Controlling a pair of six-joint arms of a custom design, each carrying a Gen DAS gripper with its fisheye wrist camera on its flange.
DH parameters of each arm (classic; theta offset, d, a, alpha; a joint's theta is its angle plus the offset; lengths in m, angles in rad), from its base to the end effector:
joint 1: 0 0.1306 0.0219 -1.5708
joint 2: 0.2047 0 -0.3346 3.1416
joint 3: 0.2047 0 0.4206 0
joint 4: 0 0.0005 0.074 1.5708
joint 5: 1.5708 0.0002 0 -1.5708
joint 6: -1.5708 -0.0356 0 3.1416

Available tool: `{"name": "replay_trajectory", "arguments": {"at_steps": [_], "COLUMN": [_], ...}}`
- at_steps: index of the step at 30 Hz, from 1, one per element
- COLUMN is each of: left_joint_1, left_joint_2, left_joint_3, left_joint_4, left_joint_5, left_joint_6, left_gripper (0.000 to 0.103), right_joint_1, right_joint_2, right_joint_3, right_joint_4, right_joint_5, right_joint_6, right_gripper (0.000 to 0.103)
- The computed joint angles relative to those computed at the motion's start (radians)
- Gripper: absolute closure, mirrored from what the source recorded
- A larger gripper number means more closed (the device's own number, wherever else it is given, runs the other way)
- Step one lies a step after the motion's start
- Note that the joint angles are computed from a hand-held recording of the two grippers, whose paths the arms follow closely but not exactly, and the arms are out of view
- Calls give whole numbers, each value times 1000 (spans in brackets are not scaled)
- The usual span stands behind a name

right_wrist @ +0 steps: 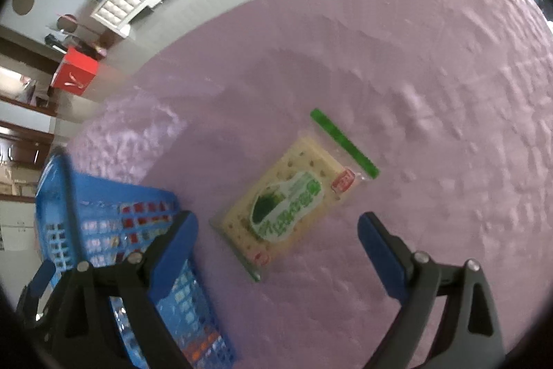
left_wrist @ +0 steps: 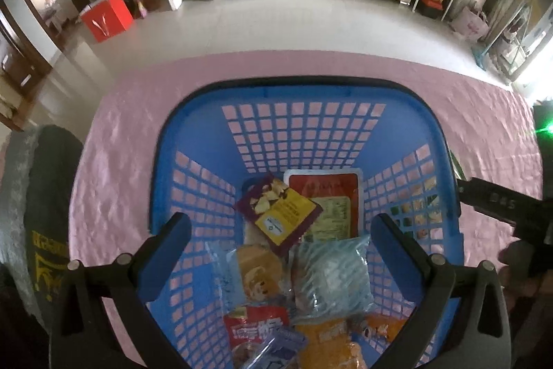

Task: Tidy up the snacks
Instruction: 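Close the right tool on the cracker pack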

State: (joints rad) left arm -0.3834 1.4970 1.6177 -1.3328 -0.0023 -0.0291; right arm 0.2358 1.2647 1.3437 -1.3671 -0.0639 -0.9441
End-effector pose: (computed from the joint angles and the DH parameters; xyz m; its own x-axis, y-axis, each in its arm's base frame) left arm 0.4834 -0.1954 0.4103 -0.8571 0.3771 -0.3508 0.3985 0.9171 0.0124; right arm 0.4252 0.1040 0.3914 -0.7505 0.6510 -0.1139 0.6094 0.7483 0.2619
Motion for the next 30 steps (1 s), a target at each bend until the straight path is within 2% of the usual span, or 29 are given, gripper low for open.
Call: {"name": "replay_trajectory", "arguments": {"at_steps": [7, 11, 14, 15, 17, 21, 24, 28, 30], "left_joint_1": [-29, -21, -19, -18, -20, -25, -30, -47, -58], "left_joint_2": [8, 23, 19, 18, 13, -13, -30, -60, -71], "left_joint_3": [-19, -14, -21, -22, -31, -62, -77, -98, -102], "left_joint_4": [23, 18, 25, 24, 29, 47, 56, 72, 77], "left_joint_5": [-57, -32, -31, -29, -25, 2, -9, -2, -9], "left_joint_6": [-59, -50, -57, -63, -72, -82, -87, -87, -90], "left_gripper": [0, 0, 0, 0, 0, 0, 0, 0, 0], "right_joint_1": [9, 19, 46, 58, 69, 81, 87, 80, 92], "right_joint_2": [97, 126, 150, 152, 123, 41, -25, -107, -117], "right_joint_3": [52, 79, 106, 106, 73, -10, -64, -116, -116], "right_joint_4": [-20, -35, -76, -85, -54, -9, 26, 74, 68], "right_joint_5": [54, 103, 176, 205, 215, 218, 208, 172, 170], "right_joint_6": [20, 28, 67, 92, 143, 225, 247, 260, 268], "right_gripper": [8, 9, 20, 28, 28, 34, 38, 61, 66]}}
